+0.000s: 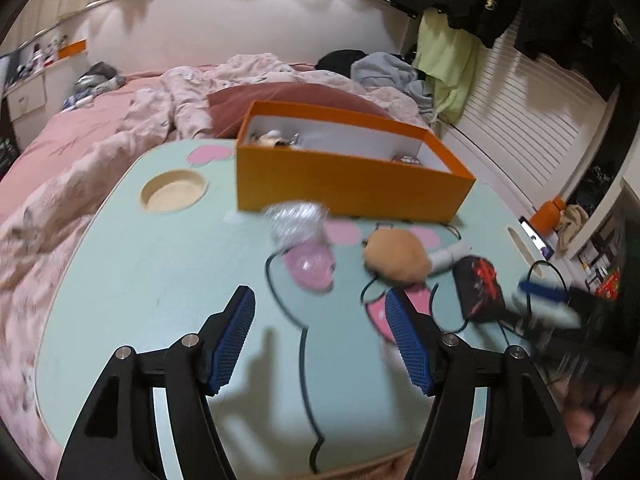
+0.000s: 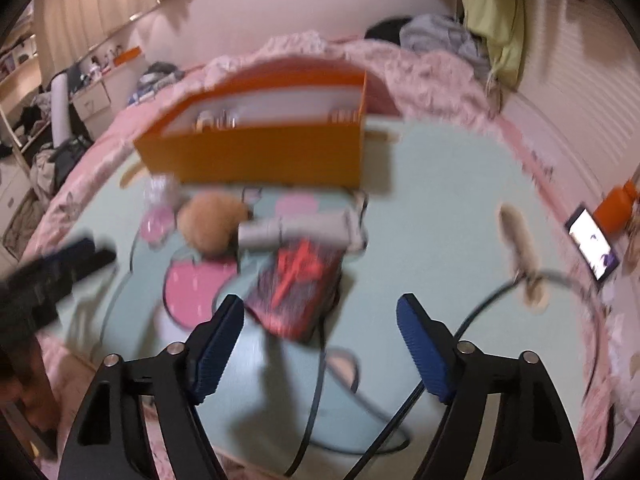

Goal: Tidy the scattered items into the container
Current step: 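Lift the pink heart out with the left tool, release beside the bubble wrap, then grasp the silver round metal piece in the box with the right tool, set it on table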

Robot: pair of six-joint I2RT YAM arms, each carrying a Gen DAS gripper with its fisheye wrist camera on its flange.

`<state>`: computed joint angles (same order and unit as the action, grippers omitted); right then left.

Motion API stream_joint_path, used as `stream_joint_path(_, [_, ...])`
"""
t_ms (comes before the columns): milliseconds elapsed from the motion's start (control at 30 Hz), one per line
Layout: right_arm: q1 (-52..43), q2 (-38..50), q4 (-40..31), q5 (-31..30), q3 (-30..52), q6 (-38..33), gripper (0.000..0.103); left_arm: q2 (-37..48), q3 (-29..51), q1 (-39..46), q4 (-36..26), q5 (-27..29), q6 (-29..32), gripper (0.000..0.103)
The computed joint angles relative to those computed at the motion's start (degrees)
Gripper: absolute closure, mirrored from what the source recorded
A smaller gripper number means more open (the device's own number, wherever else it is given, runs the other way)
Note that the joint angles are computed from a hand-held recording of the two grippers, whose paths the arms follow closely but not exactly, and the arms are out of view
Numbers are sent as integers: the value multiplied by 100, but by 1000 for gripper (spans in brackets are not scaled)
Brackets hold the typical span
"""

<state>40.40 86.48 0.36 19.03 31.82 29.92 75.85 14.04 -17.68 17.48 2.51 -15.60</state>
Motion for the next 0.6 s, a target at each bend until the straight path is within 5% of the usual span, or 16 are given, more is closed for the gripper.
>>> stream_joint_path(233, [-753,100,-632,-1035,1608,-1052,49,753,131,-151,160,-245,-114,35])
stream_joint_path(367, [-1031,1706,-1365,-1801,3566,-1292,64,1030,199,-466,277,-742,-119,33])
stream_joint_path(433, [-1129,2690,-1925,-2270,4705,-1043,76,1215,250,-604,351,-935,-81,18])
stream_joint_path(600, [-1165,4535,-2988,-2609,6970,-396,77,1386,331,-833,343,-1247,-60,14])
